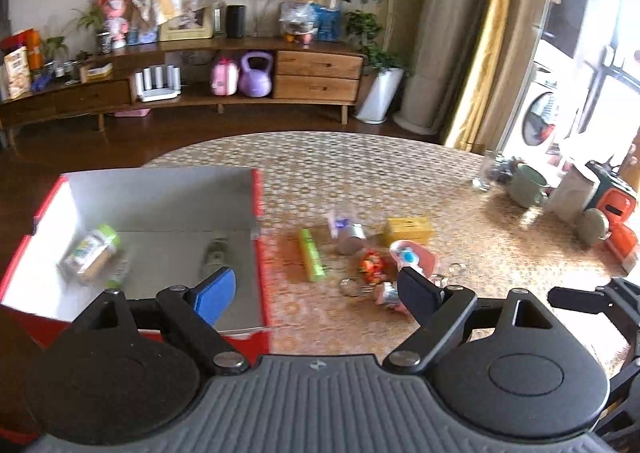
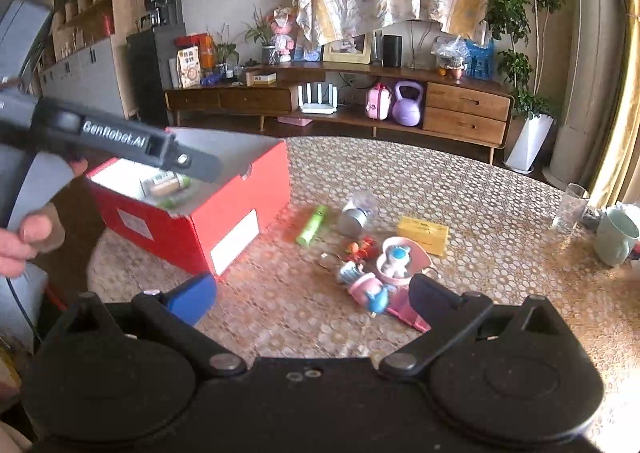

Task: Organize rigid objects
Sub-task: 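Withdraw both open tools from the box back toward the table items, then grasp the green tube with the left tool while the right tool grasps the pink binder clip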

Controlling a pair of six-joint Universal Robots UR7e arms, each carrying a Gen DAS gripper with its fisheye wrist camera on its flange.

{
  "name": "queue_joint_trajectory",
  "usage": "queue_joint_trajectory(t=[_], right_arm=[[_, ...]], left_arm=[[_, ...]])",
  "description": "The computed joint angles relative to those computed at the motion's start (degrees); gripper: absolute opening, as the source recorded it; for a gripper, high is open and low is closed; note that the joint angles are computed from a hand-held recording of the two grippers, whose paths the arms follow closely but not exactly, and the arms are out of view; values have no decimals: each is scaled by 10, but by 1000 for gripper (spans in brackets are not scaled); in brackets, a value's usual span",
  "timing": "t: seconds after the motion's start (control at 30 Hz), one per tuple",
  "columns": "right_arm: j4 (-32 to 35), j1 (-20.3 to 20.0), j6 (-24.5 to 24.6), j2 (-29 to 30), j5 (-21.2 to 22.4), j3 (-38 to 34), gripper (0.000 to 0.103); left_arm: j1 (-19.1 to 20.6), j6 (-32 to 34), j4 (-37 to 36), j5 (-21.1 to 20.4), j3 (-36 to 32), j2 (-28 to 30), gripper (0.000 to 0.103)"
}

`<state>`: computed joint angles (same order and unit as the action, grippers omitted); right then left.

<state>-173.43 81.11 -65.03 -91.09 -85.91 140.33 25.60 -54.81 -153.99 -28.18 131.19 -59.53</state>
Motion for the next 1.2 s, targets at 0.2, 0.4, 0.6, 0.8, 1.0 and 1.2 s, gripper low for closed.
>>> queue_joint_trajectory(t=[0.2, 0.4, 0.6, 0.8, 1.0, 1.2], right_arm=[[-24, -22, -26, 25, -3, -11, 102], [-53, -38, -29, 68, -17, -39, 102], [-50, -51, -40, 102, -38, -69, 101], [-49, -56, -40, 135, -51, -96, 97], [-61, -53, -49, 176, -64, -122, 88], [-71, -53, -71, 219, -84, -149, 77]], left_arm=[[28, 37, -37, -18, -45, 65, 89], [67, 100, -99, -23, -89, 126, 89], [99, 149, -133, -1, -134, 183, 89], [128, 149, -123, 16, -171, 213, 89], [152, 145, -110, 25, -194, 234, 89], [170, 149, -96, 30, -216, 251, 89]])
